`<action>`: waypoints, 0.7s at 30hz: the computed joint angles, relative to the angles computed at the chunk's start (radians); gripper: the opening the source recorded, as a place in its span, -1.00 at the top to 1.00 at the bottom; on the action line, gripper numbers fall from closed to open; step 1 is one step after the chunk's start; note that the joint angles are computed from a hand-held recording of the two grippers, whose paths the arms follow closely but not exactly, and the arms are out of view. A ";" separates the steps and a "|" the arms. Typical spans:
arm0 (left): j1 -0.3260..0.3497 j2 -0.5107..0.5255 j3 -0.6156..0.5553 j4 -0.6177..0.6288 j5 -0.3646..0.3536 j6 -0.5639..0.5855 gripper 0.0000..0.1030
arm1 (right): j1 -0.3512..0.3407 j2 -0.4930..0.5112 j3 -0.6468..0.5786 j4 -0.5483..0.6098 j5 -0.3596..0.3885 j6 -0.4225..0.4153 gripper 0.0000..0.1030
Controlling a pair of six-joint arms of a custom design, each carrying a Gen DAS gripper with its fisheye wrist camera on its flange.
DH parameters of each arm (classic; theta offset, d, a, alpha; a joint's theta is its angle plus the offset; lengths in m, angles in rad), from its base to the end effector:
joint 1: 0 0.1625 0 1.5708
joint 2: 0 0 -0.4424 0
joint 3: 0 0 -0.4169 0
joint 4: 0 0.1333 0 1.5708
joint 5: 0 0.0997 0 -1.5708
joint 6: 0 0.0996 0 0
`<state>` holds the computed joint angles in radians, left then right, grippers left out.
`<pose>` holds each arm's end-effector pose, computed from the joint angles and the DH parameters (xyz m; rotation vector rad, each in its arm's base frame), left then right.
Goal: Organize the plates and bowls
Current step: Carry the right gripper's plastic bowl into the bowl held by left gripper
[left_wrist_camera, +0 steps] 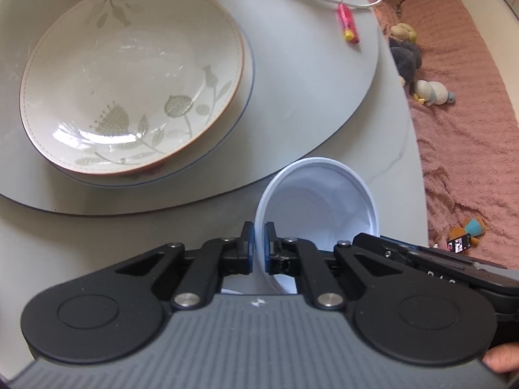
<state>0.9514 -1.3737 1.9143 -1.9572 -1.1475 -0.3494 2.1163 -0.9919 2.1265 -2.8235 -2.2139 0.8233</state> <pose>-0.1651 -0.5316 0.2767 0.4071 2.6648 -0.0854 0.3361 -0.4120 0.0876 -0.4162 -2.6021 0.6755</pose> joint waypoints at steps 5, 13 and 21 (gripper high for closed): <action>-0.014 -0.021 -0.016 0.028 -0.042 0.065 0.86 | 0.022 -0.025 0.006 0.030 -0.017 0.037 0.70; -0.030 -0.083 -0.046 0.075 -0.103 0.061 0.86 | 0.087 -0.072 0.008 0.068 -0.031 0.142 0.70; -0.048 -0.168 -0.075 0.136 -0.128 0.064 0.85 | 0.166 -0.073 -0.039 0.096 -0.070 0.155 0.70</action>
